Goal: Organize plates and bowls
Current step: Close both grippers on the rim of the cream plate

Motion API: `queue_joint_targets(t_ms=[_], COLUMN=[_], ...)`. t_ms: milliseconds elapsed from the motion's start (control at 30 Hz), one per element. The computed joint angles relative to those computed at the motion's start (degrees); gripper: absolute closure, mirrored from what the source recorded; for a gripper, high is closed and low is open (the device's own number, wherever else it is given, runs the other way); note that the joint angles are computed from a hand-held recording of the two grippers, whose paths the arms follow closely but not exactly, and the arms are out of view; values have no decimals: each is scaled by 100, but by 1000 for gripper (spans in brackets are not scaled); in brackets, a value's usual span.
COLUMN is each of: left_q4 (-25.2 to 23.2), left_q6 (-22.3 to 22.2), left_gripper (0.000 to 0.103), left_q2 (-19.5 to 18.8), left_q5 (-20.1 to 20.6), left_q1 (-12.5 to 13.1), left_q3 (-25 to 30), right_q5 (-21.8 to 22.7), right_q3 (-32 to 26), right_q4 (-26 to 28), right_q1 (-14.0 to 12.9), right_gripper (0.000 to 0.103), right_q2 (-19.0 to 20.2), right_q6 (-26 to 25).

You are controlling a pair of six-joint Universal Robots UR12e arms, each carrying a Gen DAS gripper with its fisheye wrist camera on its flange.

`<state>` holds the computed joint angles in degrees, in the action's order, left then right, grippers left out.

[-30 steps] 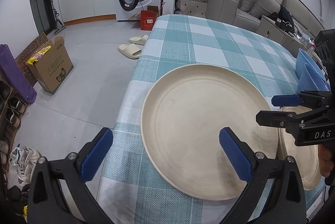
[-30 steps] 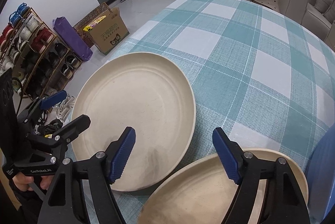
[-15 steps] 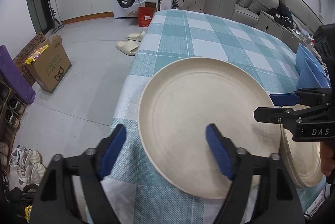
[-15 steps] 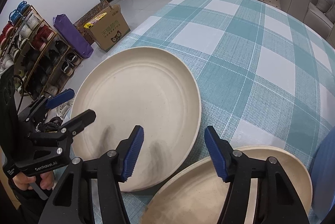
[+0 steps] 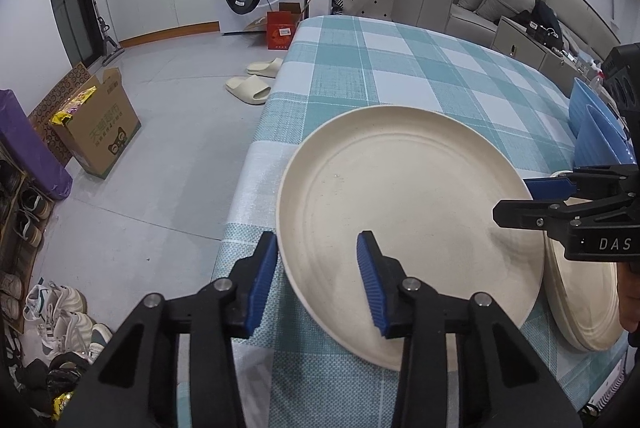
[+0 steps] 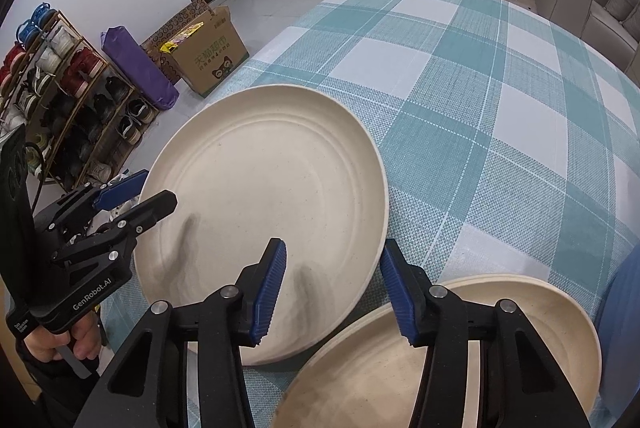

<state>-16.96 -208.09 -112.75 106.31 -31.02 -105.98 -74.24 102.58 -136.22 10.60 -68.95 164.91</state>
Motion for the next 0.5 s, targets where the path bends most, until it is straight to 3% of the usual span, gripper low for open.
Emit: queue_joint_targets(t_ms=[267,500], left_q4=[-66,-91], left_q6=[-7,-9], left_gripper=[71,74], left_q2=[4,16], left_q5=[83,104], left_q1=[-10,-10], left_q3=[13,13], right_q5=[-117,-223], right_q3=[29,72], right_q4=[-103,-248], right_q1=[-14,-1], right_gripper=[70,75], right_q2=[-11,-16], right_q6=[76,94])
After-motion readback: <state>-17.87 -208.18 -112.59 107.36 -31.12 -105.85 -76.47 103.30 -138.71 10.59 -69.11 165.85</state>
